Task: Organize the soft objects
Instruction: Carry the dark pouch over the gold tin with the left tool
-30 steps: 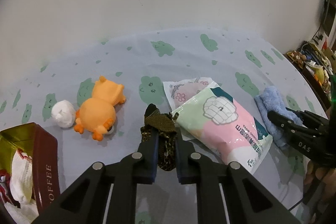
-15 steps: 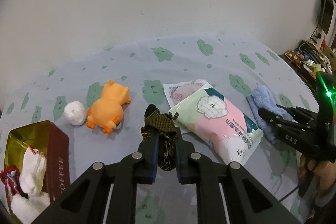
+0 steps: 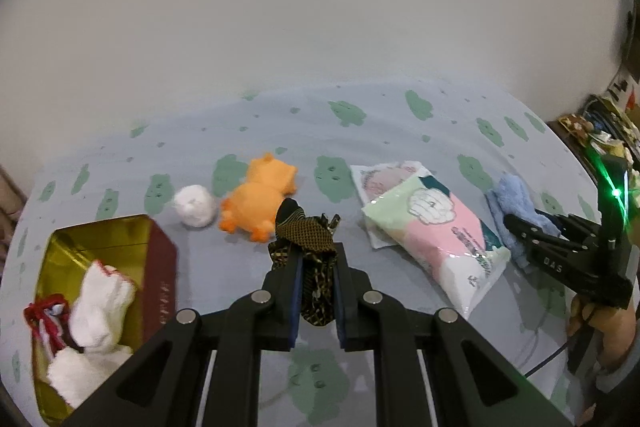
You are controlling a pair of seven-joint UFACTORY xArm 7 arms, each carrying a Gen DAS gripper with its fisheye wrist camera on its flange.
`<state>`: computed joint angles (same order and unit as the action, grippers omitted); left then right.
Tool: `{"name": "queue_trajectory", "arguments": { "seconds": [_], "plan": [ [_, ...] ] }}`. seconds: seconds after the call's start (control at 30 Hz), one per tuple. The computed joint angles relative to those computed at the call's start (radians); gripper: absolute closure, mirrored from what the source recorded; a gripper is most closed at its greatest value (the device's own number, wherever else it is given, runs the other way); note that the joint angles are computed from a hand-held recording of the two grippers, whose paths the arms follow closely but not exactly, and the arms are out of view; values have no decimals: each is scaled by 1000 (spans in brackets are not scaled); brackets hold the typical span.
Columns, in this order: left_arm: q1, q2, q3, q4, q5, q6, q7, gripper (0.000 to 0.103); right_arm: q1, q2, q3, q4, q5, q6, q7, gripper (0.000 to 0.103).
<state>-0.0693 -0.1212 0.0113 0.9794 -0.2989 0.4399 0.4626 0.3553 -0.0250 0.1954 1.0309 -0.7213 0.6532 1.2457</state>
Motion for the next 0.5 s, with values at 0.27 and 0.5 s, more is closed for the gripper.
{"name": "queue_trajectory", "arguments": {
  "seconds": [0.27,0.5],
  "plan": [
    [43,-23,3,-15,135,-36,-120,90,2,2,0,2,-1,3,0,65],
    [77,-36,20,-7,193,-53,-165,90,2,1,0,2,-1,3,0,65]
  ]
}}
